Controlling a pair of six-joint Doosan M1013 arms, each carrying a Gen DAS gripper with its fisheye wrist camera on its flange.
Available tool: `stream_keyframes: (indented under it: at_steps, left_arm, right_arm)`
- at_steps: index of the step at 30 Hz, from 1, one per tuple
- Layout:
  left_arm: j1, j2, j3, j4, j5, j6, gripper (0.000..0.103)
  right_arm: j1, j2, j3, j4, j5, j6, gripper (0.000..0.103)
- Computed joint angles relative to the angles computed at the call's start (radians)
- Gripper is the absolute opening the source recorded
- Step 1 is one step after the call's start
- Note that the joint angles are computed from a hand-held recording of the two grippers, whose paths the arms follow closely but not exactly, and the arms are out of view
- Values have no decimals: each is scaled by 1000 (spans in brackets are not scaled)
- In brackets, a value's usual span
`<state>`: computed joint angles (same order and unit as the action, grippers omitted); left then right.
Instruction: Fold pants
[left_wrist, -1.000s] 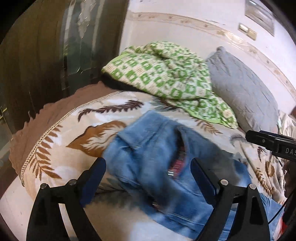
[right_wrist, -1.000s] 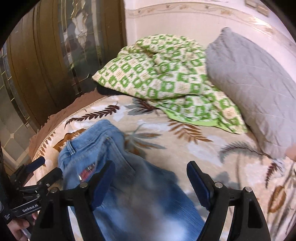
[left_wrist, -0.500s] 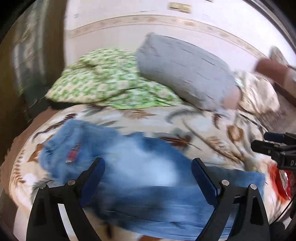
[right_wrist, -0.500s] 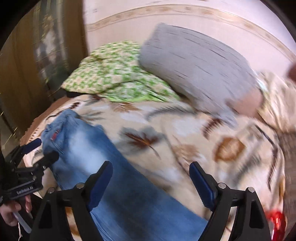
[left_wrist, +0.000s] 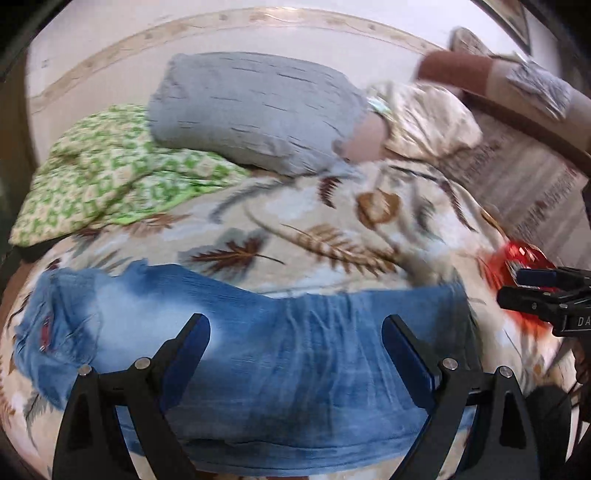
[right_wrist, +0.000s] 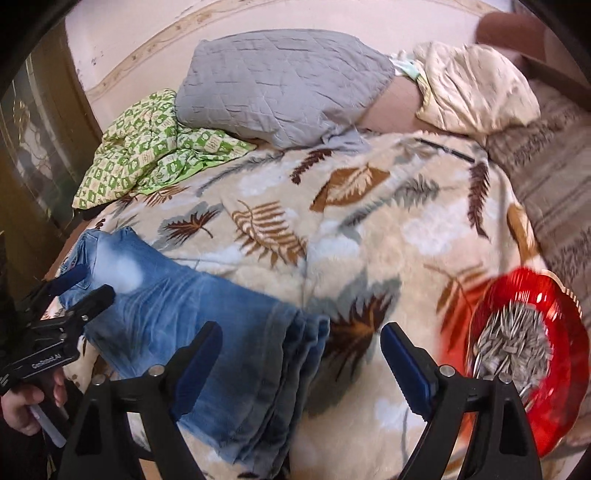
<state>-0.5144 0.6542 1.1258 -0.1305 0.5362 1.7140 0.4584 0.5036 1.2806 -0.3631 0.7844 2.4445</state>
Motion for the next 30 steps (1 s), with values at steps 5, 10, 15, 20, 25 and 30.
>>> stream_keyframes:
  at_steps: [5, 10, 15, 20, 25, 30]
  left_arm:
    - [20, 37, -71, -176, 124, 255, 94]
    - [34, 69, -130, -250, 196, 307, 94]
    - [41, 94, -166, -297, 235, 328, 94]
    - [44, 97, -162, -315, 249, 351, 94]
    - [48, 87, -145, -293, 236, 336, 94]
    - [50, 86, -151, -271, 229, 312, 94]
  right_arm:
    - [9, -13, 45, 108, -37, -9, 89]
    - [26, -25, 94, 194, -86, 0, 89]
    - [33, -57, 185, 317, -199, 62, 89]
    - [27, -46, 218, 529, -266, -32, 89]
    - [21, -15, 198, 541, -295, -13, 89]
    - [27, 5, 160, 428, -280, 76, 82]
